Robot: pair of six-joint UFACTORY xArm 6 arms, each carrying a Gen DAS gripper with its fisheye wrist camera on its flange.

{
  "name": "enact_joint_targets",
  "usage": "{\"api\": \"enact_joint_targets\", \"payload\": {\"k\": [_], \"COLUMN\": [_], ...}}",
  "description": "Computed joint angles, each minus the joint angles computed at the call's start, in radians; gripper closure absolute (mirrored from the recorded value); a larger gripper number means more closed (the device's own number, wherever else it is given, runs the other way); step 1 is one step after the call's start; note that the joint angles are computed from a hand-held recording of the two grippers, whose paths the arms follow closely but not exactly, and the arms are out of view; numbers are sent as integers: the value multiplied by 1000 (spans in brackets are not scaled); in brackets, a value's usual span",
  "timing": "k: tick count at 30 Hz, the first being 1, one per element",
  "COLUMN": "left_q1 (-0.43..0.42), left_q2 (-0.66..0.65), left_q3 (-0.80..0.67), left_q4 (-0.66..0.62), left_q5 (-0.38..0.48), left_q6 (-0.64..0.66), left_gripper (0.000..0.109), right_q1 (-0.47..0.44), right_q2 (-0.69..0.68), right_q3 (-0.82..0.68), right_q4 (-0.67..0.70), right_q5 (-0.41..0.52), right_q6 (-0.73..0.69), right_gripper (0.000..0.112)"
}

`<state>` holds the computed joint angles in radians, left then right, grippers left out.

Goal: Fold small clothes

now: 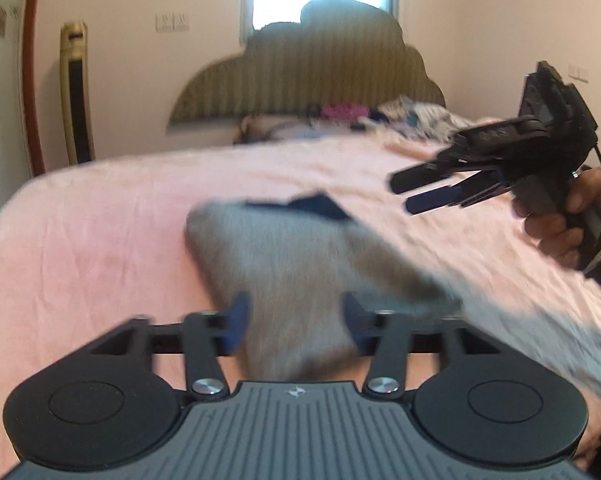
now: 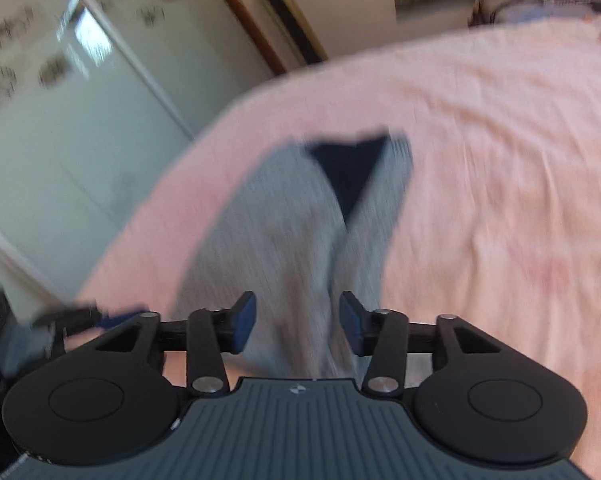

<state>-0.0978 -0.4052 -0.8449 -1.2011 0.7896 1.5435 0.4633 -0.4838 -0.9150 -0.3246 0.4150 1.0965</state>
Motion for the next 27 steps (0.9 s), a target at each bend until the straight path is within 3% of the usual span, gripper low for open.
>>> {"api": "enact_joint_targets", "payload": {"k": [1,4,7,10,12,14,16,17,19,21,24,25,26,27], "left_q1": [-65,-258,-331,-304,-295,-294,-284,-276,-272,-270,-254,-239,-226,-218], "left_q2": [9,110,194,216,225,212,199,196,187,187,151,132,113,102], "left_q3": [9,-8,-2,-22,-32,-20,-8,-7,0,-4,21,30,41,48], "left_q4": [-68,-154,-108,-26,5,-26,-17,-19,-15,-1,19,23,32,51], "left_q5": [-100,-386,-521,-486,-471,-477,-467,-454,-442,-432,-411,-383,-360,-347], "left_q6": [43,145,171,44,1,41,21,16,2,-8,8,15,15,2], "left_gripper": [29,30,28,27,25,25,25,25,25,25,25,25,25,25], "right_q1": [-20,-64,-74,-82,-90,-73,-46,-31,-7,17,5,1,1,8], "right_q2": [47,236,385,348,320,326,317,297,233,213,140,111,79,51], "right_q3": [-32,-163,-278,-172,-131,-163,-216,-217,-151,-103,16,35,55,66], "right_q4": [-28,-10,114,-22,-29,-38,-72,-116,-105,36,87,121,113,63], "right_q5": [-50,-135,0,-81,-108,-51,61,75,-20,-27,-40,-21,-25,-34], "right_q6": [23,-17,-123,-114,-69,-70,7,65,67,-35,-47,4,57,94], "right_gripper": [40,26,35,54,58,59,58,56,52,46,95,102,100,86]}}
